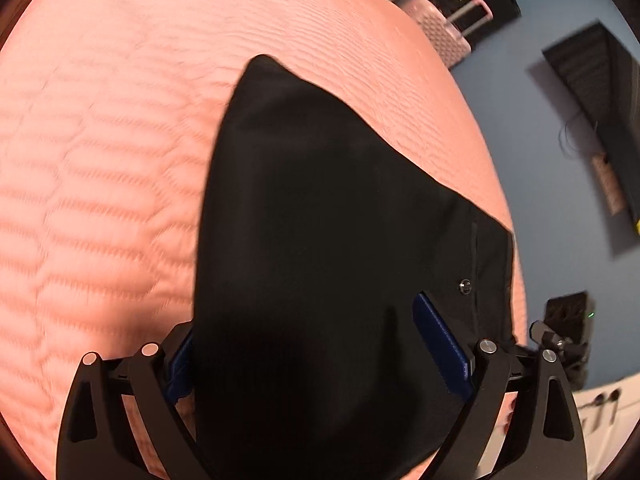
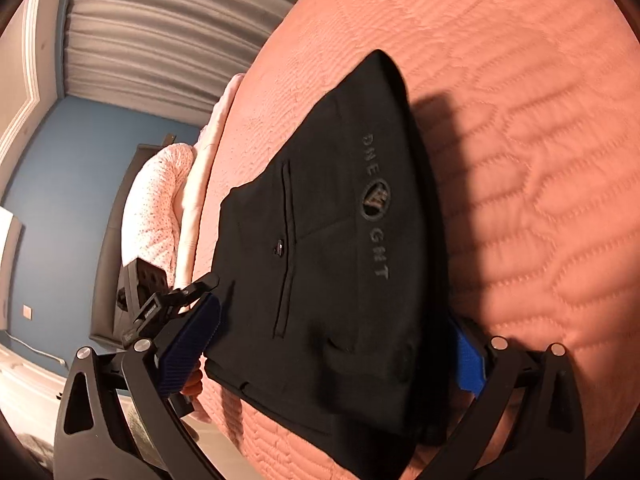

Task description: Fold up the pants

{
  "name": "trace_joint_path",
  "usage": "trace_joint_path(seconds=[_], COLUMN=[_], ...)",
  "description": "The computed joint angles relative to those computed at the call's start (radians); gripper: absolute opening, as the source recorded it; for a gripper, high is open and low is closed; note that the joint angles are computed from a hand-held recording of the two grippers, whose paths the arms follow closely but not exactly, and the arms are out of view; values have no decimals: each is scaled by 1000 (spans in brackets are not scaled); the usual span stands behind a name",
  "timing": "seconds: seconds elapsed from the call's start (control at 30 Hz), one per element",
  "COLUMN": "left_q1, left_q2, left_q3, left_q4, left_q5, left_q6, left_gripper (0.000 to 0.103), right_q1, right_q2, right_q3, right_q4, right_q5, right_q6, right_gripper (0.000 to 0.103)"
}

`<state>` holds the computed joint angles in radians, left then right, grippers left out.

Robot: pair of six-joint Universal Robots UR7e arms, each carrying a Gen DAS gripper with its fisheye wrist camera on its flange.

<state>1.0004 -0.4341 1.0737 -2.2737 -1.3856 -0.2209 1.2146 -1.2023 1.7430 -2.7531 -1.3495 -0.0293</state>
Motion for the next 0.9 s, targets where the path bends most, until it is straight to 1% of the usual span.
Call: trace_joint_path(seconds=[0.03,0.07,0.1,0.13,0.17,0.2,0.27,0.37,0.43,0.5,0.53,0.57,0.63,0.7,0.73,0.77,0.8,0.83,0.87,0.9], left_q1=[1,-4,-12,-17,-23,-24,-28,-52,-81,-94,-95,-94,-82,-76,-73,-68,-66,-66,-73,-81], left_q2=[3,2,4,-7,-10,-10,-4,-19,-39,-58,-72,-82,-121,-148,-156,-161,-161,-162,-159,-152], left_q3=[-5,-5,-10,5,9,9,3,30,68,97,117,129,183,227,243,256,256,261,259,253], left_q4=[-1,1,9,2,8,19,34,12,-14,-35,-44,-46,-55,-68,-69,-62,-60,-68,-60,-39], left_q5=[-11,4,19,32,60,71,101,154,219,234,224,213,172,150,151,153,152,170,231,310], left_q6=[6,2,3,11,10,6,9,22,45,34,15,-4,-61,-94,-101,-102,-99,-101,-124,-151], left_gripper=[84,63,54,37,31,30,25,19,17,14,13,13,13,15,20,26,30,46,74,87], right_q1=[4,14,29,31,32,37,47,83,110,124,125,126,117,107,100,92,79,67,59,42], right_q2=[0,4,9,11,12,13,10,0,-7,-14,-20,-26,-49,-66,-71,-77,-83,-85,-85,-88], right_q3=[1,-7,-15,-13,-13,-12,-12,-13,-12,-9,-4,2,27,50,58,71,81,82,80,80], right_q4=[1,14,26,19,14,12,10,11,16,28,32,34,44,57,60,54,52,60,69,78], right_q5=[-3,-35,-92,-106,-112,-130,-155,-233,-279,-309,-314,-316,-292,-271,-265,-254,-233,-216,-212,-177], right_q6=[-12,-20,-12,0,7,11,11,-13,-28,-32,-27,-18,-2,5,7,13,23,37,55,71], right_gripper=[94,68,39,34,33,32,31,27,26,26,26,26,26,26,26,26,30,34,42,45])
